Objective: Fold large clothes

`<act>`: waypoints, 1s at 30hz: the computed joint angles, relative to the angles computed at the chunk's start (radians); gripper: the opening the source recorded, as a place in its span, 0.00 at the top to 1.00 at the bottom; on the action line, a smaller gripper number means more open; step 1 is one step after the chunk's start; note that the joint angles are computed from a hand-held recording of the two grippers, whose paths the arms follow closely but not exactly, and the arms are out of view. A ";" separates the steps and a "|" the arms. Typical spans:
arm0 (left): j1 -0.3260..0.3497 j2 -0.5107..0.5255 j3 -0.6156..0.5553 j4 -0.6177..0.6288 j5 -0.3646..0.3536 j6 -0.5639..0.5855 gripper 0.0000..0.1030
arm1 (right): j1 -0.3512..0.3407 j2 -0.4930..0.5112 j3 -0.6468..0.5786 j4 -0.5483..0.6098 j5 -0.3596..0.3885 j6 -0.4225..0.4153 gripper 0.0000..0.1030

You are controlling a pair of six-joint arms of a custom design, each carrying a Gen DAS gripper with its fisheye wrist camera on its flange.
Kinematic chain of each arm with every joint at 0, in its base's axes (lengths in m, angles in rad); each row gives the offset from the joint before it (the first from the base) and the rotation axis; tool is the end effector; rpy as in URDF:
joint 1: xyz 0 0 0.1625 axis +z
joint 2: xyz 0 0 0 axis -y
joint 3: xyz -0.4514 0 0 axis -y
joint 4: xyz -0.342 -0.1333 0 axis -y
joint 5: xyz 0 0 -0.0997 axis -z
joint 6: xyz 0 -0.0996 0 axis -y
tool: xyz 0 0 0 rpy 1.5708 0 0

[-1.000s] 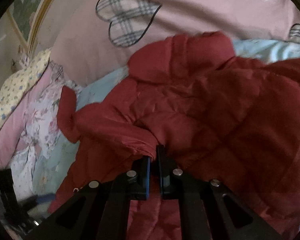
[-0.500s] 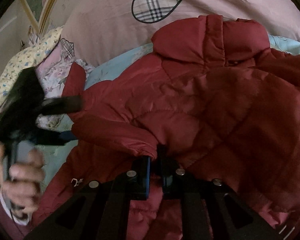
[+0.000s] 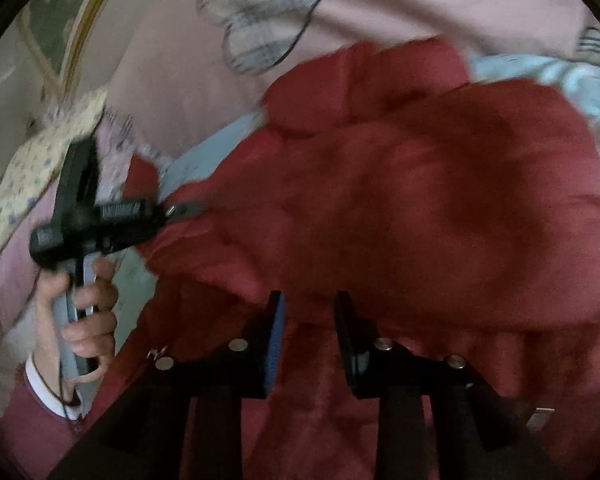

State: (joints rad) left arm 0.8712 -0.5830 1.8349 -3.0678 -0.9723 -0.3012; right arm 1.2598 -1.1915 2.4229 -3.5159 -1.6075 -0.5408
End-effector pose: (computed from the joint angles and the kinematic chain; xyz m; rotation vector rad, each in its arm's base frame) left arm -0.2419 -0.5816 0.0306 0.4257 2.6177 -0.6787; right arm -0.0056 -0.4410 0.2494 0.2887 -2.6611 0.8885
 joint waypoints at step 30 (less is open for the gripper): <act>-0.045 0.091 0.028 0.104 0.172 -0.020 0.61 | -0.031 0.000 -0.144 0.049 -0.211 0.062 0.74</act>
State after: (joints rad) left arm 0.8263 -0.4916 1.8627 -2.9638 -0.8001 -0.3208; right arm 1.2290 -1.1919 2.2789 -3.4671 -1.8185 -0.4790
